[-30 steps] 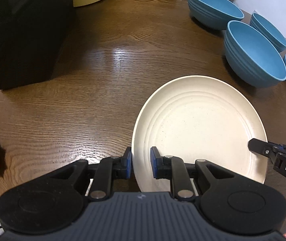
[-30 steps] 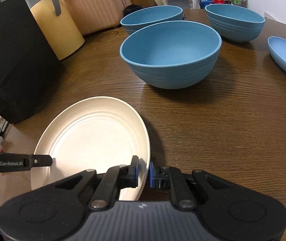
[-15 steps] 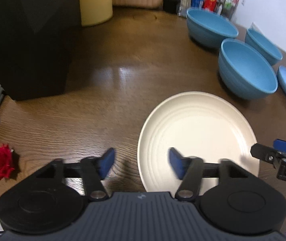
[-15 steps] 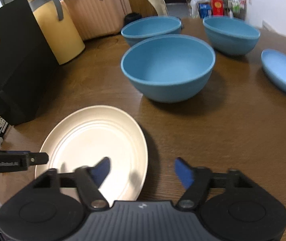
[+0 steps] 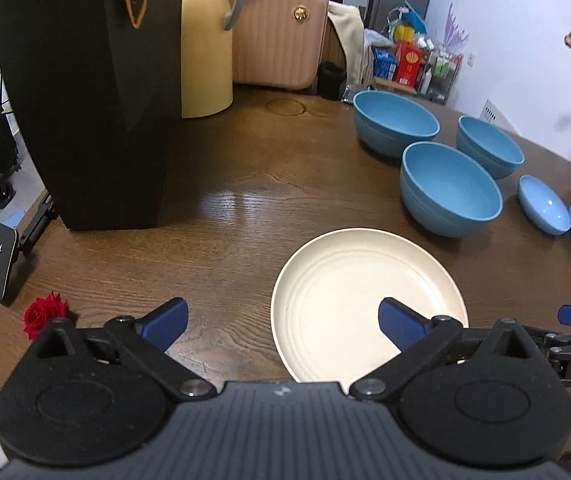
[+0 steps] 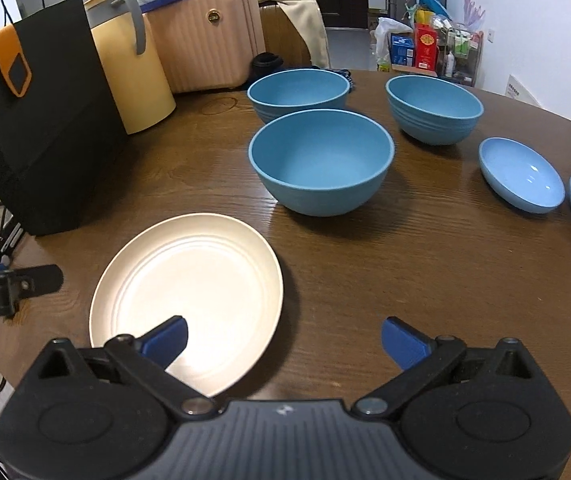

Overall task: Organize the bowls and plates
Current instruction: 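Move both tools over to the larger light-blue plate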

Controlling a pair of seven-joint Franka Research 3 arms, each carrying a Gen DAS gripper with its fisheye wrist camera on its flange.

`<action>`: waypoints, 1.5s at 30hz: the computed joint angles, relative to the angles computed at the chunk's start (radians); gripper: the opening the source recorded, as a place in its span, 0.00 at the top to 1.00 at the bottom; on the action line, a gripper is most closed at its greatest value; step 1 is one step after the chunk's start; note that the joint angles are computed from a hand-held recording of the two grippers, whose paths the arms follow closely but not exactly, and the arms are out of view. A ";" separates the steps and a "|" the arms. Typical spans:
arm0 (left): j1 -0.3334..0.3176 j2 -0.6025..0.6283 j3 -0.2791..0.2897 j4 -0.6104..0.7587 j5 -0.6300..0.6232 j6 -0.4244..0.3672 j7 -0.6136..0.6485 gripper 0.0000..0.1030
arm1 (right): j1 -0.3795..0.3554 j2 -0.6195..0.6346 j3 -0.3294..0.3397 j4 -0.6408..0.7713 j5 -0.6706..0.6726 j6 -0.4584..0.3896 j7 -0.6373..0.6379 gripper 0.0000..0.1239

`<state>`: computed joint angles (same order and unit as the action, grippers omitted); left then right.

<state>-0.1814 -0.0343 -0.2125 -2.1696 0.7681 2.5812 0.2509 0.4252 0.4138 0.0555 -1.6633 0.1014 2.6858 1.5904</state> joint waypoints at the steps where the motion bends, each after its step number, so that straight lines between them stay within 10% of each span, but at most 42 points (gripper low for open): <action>1: 0.000 -0.008 0.001 -0.008 0.000 0.008 -0.007 0.00 | 0.007 -0.009 -0.010 -0.008 -0.012 0.001 0.014 0.17; 28: 0.031 -0.053 -0.016 -0.060 0.007 0.095 -0.011 0.00 | 0.032 -0.109 -0.061 -0.055 -0.270 -0.073 0.277 0.17; 45: -0.059 0.112 -0.009 0.156 0.003 0.014 0.030 0.00 | -0.059 -0.100 -0.058 -0.045 -0.207 -0.077 0.190 0.17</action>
